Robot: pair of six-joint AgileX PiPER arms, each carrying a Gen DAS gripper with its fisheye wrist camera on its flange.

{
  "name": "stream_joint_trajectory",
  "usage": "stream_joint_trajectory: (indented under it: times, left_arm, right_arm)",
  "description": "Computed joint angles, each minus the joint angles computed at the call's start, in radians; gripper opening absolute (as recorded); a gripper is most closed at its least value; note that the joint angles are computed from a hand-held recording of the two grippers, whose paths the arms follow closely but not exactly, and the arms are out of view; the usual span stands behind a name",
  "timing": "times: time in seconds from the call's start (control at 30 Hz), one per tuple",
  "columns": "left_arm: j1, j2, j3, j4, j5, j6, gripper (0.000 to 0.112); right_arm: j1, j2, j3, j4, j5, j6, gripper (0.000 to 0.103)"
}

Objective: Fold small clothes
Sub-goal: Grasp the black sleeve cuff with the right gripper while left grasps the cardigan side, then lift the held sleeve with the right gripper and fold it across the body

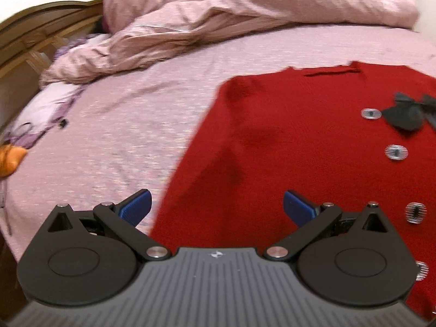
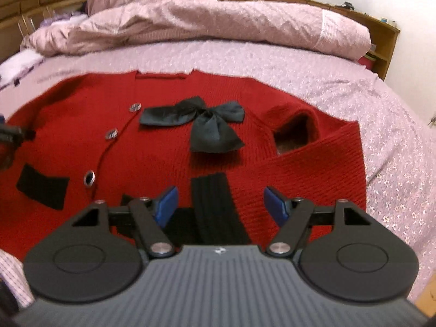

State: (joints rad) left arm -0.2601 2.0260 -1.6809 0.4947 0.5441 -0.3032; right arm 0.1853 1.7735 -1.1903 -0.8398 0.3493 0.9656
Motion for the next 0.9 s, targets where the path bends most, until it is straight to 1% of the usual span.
stream_joint_trajectory:
  times: [0.07,0.13,0.17,0.3,0.37,0.43,0.47,0.5,0.53,0.57,0.6,0.63,0.67,0.7,0.73,0.77,0.83,0.9]
  left_arm:
    - [0.013,0.027,-0.033,0.068,0.017,-0.057,0.103]
    - [0.029,0.056,-0.079,0.114,0.05,-0.094,0.103]
    - [0.044,0.06,-0.092,0.1,0.056,-0.085,0.103]
    - [0.111,0.011,-0.047,-0.049,0.004,0.017,0.103]
    - [0.133,-0.01,-0.023,-0.127,-0.001,0.082,0.099]
    - [0.156,-0.04,0.011,-0.248,0.009,0.182,0.087]
    - [0.169,-0.053,0.027,-0.319,0.011,0.245,0.083]
    - [0.183,-0.068,0.049,-0.387,0.0,0.309,0.072]
    - [0.192,-0.085,0.077,-0.446,-0.017,0.374,0.059]
    - [0.196,-0.098,0.098,-0.48,-0.029,0.416,0.053]
    - [0.196,-0.112,0.118,-0.499,-0.04,0.445,0.042]
    - [0.193,-0.121,0.133,-0.497,-0.052,0.451,0.035]
    - [0.19,-0.126,0.14,-0.478,-0.064,0.442,0.032]
    - [0.185,-0.127,0.142,-0.441,-0.073,0.414,0.029]
    - [0.181,-0.126,0.139,-0.383,-0.081,0.365,0.028]
    - [0.178,-0.121,0.131,-0.312,-0.089,0.301,0.028]
    - [0.176,-0.092,0.092,-0.16,-0.093,0.169,0.027]
    - [0.182,-0.052,0.034,-0.056,-0.078,0.075,0.028]
  right_arm:
    - [-0.002,0.009,-0.003,0.028,0.016,-0.03,0.071]
    - [-0.004,0.018,-0.002,0.05,0.032,-0.048,0.071]
    - [-0.005,0.024,-0.005,0.055,0.041,-0.05,0.071]
    - [-0.013,0.025,0.014,0.037,0.037,-0.01,0.071]
    - [-0.019,0.023,0.021,0.04,0.023,-0.004,0.071]
    - [-0.018,0.023,0.026,0.02,0.019,0.02,0.071]
    - [-0.018,0.022,0.027,0.006,0.018,0.038,0.07]
    - [-0.018,0.023,0.025,0.002,0.016,0.045,0.07]
    - [-0.018,0.023,0.025,-0.004,0.013,0.054,0.066]
    - [-0.018,0.021,0.027,-0.019,0.01,0.072,0.06]
    - [-0.019,0.021,0.024,-0.032,0.011,0.087,0.054]
    - [-0.015,0.018,0.027,-0.066,0.02,0.121,0.043]
    - [-0.014,0.013,0.03,-0.097,0.02,0.151,0.031]
    - [-0.018,0.006,0.035,-0.104,0.007,0.16,0.024]
    - [-0.021,0.0,0.036,-0.107,-0.003,0.166,0.014]
    - [-0.021,-0.006,0.033,-0.115,-0.006,0.173,0.01]
    - [-0.02,-0.014,0.027,-0.146,-0.01,0.197,0.007]
    - [-0.025,-0.021,0.016,-0.154,-0.028,0.207,0.006]
